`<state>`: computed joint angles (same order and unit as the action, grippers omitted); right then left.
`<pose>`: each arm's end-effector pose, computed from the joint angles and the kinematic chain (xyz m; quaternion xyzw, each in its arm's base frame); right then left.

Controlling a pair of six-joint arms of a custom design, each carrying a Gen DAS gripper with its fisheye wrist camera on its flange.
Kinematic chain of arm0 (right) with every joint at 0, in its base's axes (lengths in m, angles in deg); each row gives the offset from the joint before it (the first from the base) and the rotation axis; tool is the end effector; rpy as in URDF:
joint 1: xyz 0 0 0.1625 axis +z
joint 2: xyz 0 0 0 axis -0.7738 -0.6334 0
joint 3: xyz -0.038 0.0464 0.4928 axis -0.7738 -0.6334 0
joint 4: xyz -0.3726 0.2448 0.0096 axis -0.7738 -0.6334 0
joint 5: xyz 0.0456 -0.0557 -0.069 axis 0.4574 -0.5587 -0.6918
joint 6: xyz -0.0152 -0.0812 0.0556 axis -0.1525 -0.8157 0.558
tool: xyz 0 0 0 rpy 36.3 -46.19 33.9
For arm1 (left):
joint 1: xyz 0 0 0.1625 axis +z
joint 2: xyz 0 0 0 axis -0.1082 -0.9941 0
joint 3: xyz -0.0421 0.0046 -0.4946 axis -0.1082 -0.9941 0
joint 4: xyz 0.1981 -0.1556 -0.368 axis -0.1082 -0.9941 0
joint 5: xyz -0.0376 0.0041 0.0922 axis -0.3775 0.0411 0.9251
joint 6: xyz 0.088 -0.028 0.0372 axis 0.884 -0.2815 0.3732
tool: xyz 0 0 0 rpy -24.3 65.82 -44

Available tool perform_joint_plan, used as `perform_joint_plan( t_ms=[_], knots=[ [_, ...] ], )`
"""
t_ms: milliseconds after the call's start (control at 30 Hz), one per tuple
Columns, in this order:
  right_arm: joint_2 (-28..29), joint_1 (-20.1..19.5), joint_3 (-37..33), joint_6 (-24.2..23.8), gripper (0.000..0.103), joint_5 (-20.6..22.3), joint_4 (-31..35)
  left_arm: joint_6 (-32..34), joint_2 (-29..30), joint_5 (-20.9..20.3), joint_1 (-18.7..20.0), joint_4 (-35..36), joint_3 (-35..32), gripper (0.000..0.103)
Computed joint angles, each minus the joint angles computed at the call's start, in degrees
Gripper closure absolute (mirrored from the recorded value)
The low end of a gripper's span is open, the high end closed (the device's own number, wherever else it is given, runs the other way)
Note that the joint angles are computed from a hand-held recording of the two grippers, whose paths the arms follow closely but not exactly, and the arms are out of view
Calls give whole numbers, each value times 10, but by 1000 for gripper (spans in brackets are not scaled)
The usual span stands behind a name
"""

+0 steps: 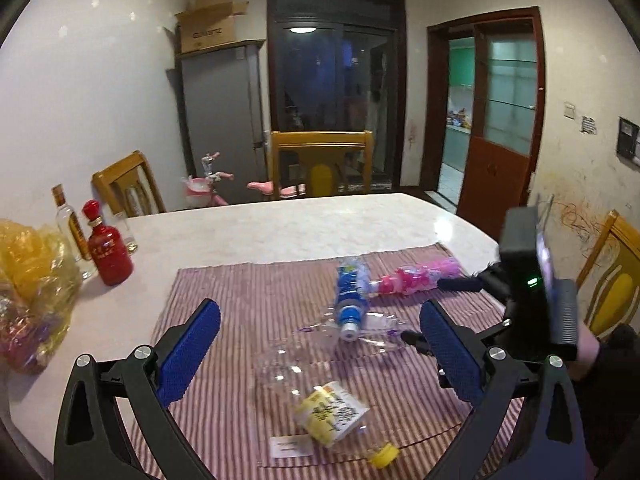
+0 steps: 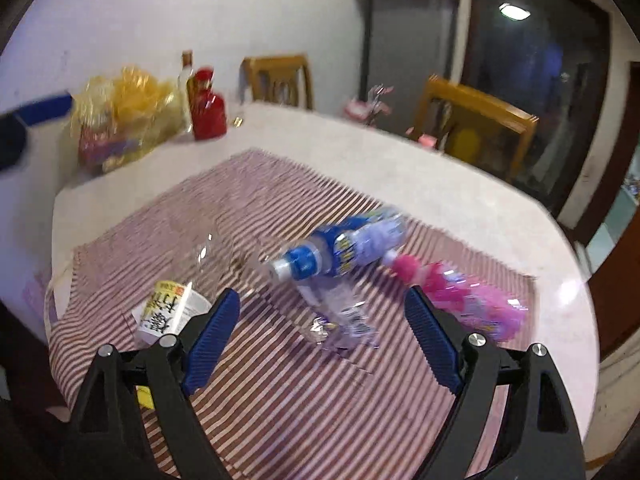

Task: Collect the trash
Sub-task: 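Move both tools back over the striped cloth, then reach the right gripper toward the clear plastic bottle with blue cap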

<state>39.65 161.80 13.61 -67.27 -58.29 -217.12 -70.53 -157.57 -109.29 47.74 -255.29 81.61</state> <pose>0.3660 -0.6678 0.1313 0.4560 -0.8433 0.2055 0.1965 -0.2762 -0.5379 0.3633 0.2159 0.8045 -0.4438 0.3305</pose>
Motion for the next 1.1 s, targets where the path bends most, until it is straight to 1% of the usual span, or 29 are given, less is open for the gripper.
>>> perform_joint_plan(
  t_ms=[100, 167, 200, 333, 400, 433, 467, 500, 533, 567, 600, 633, 667, 700, 733, 767, 800, 933, 1033, 1100],
  knots=[
    [25, 0, -23, -9, 20, -11, 39, -4, -9, 13, 5, 2, 5, 6],
    [42, 2, -35, -17, 21, -17, 45, -5, -14, 19, 12, 8, 2, 6],
    [50, 3, -46, -18, 21, -23, 62, -9, -18, 23, 14, 12, 3, 6],
    [80, 5, -79, -22, 21, -65, 89, -24, -34, 26, 19, 32, 5, 6],
    [89, 4, -89, -14, 21, -79, 97, -27, -40, 41, 19, 32, 7, 6],
    [89, 2, -91, -9, 24, -83, 105, -29, -43, 47, 19, 32, 8, 6],
    [91, 1, -95, 2, 33, -86, 123, -31, -45, 52, 19, 32, 8, 6],
    [93, 0, -99, 8, 37, -89, 134, -33, -48, 60, 20, 30, 8, 6],
    [94, -1, -98, 10, 50, -91, 136, -35, -50, 68, 20, 28, 8, 6],
    [92, -1, -94, 11, 65, -92, 133, -35, -51, 74, 21, 25, 9, 6],
    [91, -4, -96, 16, 72, -87, 140, -37, -54, 80, 21, 25, 10, 6],
    [91, -6, -98, 28, 87, -80, 152, -38, -55, 84, 21, 25, 10, 6],
    [89, -8, -98, 39, 95, -76, 159, -40, -56, 87, 22, 27, 10, 6],
    [85, -10, -96, 54, 96, -69, 167, -42, -56, 90, 22, 31, 10, 6],
    [82, -11, -97, 62, 101, -65, 175, -47, -58, 93, 21, 37, 11, 6],
    [78, -12, -92, 73, 102, -65, 176, -49, -58, 93, 20, 39, 12, 6],
    [74, -12, -88, 77, 102, -62, 175, -52, -59, 95, 20, 43, 13, 6],
    [38, -17, -51, 96, 102, -16, 156, -56, -58, 99, 18, 49, 12, 6],
    [7, -19, -23, 113, 102, 11, 139, -54, -52, 95, 19, 48, 8, 6],
    [-13, -19, -5, 120, 102, 25, 126, -61, -50, 89, 22, 60, 8, 6]
  ],
)
